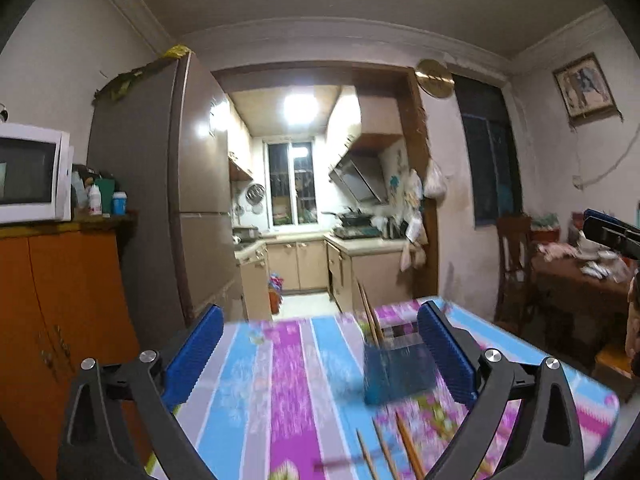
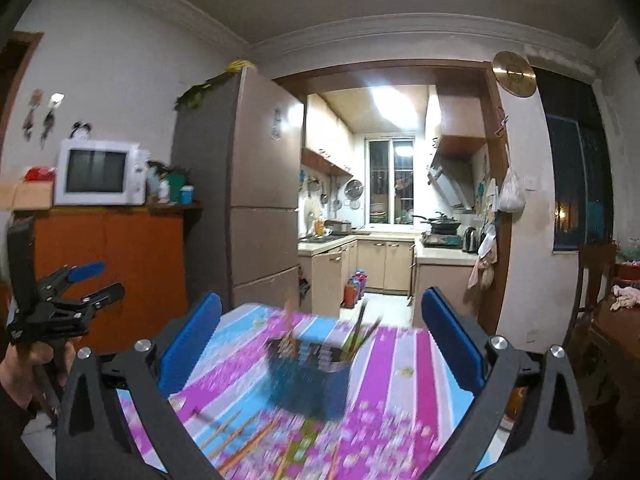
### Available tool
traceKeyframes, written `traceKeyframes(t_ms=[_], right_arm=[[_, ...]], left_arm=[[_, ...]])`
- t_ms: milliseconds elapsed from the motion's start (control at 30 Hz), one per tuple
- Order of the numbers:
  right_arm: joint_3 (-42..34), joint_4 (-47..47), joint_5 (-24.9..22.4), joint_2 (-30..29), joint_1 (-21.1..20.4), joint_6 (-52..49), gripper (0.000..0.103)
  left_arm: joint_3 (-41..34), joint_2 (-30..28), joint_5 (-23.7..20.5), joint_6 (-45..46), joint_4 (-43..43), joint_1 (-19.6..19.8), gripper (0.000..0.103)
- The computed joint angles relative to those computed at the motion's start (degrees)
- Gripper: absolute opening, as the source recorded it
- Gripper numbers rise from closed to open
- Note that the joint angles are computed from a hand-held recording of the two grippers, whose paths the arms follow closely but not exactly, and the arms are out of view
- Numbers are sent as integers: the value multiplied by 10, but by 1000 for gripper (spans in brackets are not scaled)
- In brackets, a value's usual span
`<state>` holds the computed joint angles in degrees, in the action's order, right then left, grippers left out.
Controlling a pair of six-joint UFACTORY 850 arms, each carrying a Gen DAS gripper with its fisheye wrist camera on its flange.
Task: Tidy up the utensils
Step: 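Pull both open tools back from the holder toward the table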
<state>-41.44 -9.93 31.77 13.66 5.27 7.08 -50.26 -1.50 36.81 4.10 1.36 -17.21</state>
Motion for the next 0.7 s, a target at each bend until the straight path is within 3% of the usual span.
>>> traceKeyframes(t_ms=[100, 167, 333, 500, 633, 700], right_arm=[[59, 21, 11, 20, 23, -12, 95], [81, 30, 6, 18, 36, -12, 86], [123, 29, -21, -19, 61, 13, 47], [138, 47, -36, -62, 83, 36, 41], [143, 26, -33, -75, 109, 67, 24], [128, 3, -34, -97, 131, 91, 21]], left_arm=[[60, 11, 10, -46, 56, 10, 97], [84, 4, 7, -81, 100, 18, 97], [110, -46, -23, -176, 217, 30, 79], [118, -75, -29, -241, 292, 27, 62], [117, -90, -30, -205, 267, 10, 54], [114, -98, -30, -209, 267, 11, 53]])
